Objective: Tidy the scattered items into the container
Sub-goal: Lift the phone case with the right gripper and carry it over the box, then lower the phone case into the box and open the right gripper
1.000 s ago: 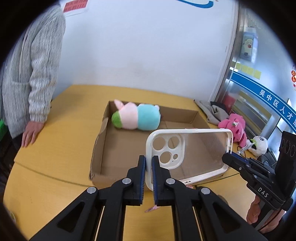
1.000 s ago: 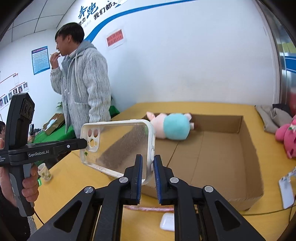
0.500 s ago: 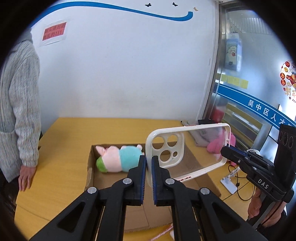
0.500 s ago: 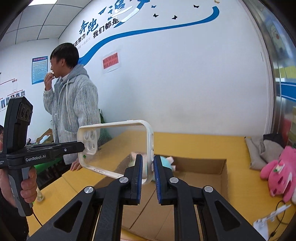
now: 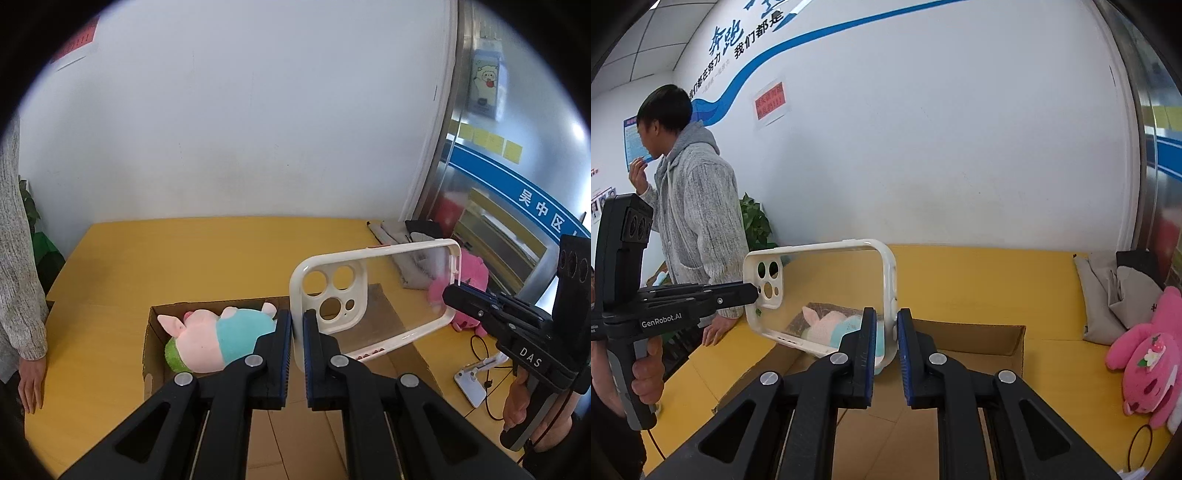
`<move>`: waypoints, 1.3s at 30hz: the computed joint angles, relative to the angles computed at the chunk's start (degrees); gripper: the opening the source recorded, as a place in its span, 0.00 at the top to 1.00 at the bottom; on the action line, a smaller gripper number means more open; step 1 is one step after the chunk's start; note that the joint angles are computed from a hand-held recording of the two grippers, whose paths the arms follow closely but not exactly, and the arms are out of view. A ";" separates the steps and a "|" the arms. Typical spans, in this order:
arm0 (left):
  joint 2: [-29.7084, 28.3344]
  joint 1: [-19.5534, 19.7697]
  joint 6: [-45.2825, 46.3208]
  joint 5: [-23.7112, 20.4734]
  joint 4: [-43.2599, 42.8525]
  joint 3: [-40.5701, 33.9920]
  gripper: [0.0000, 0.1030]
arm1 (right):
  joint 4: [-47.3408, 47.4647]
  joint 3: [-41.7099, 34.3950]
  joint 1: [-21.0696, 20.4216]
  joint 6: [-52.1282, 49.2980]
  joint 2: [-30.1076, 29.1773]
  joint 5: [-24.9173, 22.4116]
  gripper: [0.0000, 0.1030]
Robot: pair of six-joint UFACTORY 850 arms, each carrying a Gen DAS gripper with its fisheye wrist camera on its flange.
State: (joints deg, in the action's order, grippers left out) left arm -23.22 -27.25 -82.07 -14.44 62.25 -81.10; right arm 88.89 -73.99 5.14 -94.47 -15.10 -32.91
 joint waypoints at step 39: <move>-47.86 2.22 51.03 -31.98 -49.04 -57.52 0.94 | -78.50 -30.98 4.19 76.66 -30.96 3.35 0.93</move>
